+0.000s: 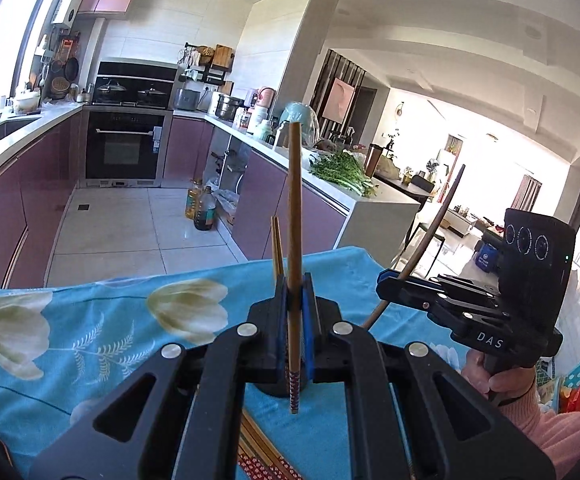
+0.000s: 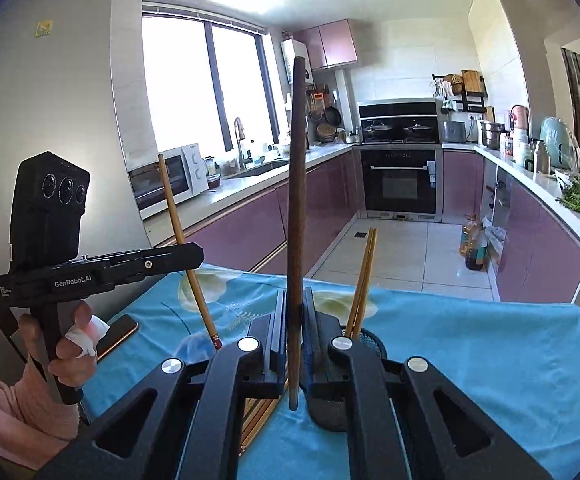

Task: Organize utensils
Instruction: 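Lift the chopstick upright with the right gripper over the mesh cup, then drop the chopstick into the mesh cup and open the right gripper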

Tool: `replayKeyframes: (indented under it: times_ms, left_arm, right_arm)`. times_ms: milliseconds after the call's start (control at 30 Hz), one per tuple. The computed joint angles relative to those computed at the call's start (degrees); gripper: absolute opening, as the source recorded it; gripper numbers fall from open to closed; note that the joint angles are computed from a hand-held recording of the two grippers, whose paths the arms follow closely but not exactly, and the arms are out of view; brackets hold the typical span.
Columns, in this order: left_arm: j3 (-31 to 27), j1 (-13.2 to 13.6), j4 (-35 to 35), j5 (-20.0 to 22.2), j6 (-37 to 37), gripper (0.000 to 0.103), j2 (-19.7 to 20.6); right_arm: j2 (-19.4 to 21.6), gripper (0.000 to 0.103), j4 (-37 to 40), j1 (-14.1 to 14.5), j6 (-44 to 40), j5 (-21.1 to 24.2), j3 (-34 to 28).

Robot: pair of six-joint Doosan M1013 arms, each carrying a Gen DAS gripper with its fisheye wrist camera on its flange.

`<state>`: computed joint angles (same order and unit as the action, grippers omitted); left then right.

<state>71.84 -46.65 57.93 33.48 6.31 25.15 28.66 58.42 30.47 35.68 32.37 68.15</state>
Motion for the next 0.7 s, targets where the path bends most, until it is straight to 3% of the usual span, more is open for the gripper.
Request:
replayKeyframes:
  times_ms: [200, 367, 700]
  left_arm:
    - [-3.4, 0.6, 1.2, 0.2, 0.4, 0.007, 1.7]
    - [-6.0, 1.0, 1.3, 1.1, 1.7, 0.007, 3.6]
    - [-11.2, 2.3, -13.6, 4.5, 16.3, 0.007, 7.5]
  right_arm:
    - [0.3, 0.006, 1.7, -0.4, -1.8, -2.1, -0.9]
    - [1.5, 0.006, -1.6, -0.1, 0.9, -3.2, -2.5]
    - [4.9, 0.006, -14.0, 0.4, 12.6, 0.2, -6.7]
